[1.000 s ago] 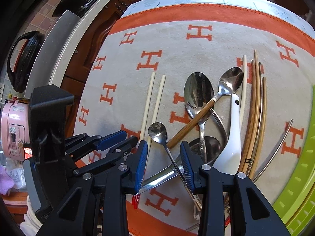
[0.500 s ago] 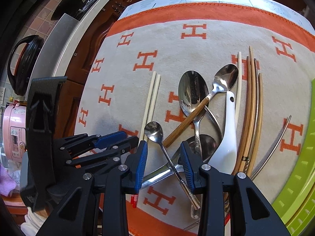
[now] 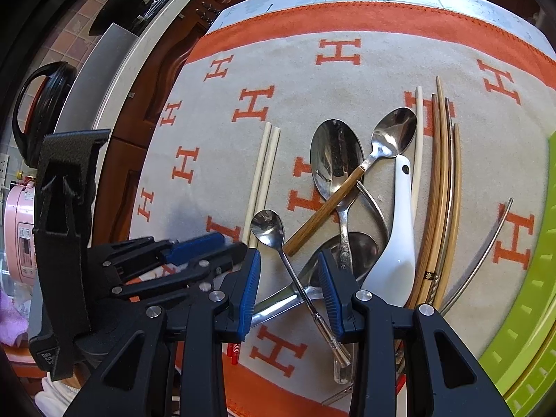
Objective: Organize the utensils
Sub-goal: 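Grasp a red-striped chopstick with the left tool while the right tool grasps another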
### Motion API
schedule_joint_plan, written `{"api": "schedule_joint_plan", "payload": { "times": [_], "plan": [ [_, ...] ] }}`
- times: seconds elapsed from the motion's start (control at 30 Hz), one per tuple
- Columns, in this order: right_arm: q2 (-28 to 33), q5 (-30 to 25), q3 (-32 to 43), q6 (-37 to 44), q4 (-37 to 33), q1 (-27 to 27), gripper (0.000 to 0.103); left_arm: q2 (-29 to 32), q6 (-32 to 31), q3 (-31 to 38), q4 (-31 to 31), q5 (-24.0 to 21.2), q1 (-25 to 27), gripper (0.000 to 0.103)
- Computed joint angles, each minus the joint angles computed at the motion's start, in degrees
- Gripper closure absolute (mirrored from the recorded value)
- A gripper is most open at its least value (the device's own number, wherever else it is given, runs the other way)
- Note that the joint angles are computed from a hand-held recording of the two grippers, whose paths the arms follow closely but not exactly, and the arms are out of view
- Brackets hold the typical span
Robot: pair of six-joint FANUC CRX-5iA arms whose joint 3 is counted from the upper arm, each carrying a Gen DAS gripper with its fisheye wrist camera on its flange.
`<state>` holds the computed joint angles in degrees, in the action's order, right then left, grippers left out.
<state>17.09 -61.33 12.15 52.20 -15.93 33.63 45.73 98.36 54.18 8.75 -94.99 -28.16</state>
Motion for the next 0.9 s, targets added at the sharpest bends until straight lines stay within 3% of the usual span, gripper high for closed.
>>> {"api": "schedule_joint_plan", "payload": {
  "times": [0.3,0.43,0.47,0.5,0.53,0.73,0.9],
  "plan": [
    [-0.2,-0.2,-0.1,-0.5,0.2,0.2,0.067,-2.9,-1.0,-4.6,-1.4,3.1,0.0,0.081],
    [0.3,-0.5,0.5,-0.4,-0.4,0.3,0.067,-4.0,-1.9,-5.3,-5.6,4.5,-2.0,0.081],
    [0.5,-0.8,0.8,-0.4,-0.6,0.4,0.067,-4.4,-2.8,-5.5,-7.9,5.0,-3.1,0.083],
    [0.8,-1.0,1.1,-0.4,-0.8,0.4,0.067,-5.0,-3.1,-6.3,-9.0,5.9,-3.7,0.093],
    [1.3,-1.3,1.7,-0.4,-1.2,0.4,0.067,-6.1,-3.0,-8.2,-8.7,7.2,-3.6,0.100],
    [4.3,-3.8,5.2,-0.8,-2.4,1.1,0.067,-13.3,-0.5,-19.5,-7.1,13.5,-0.6,0.100],
    [6.8,-5.3,8.6,-0.9,-2.5,2.4,0.067,-18.2,1.1,-26.3,-6.0,16.1,3.1,0.100]
  ]
}}
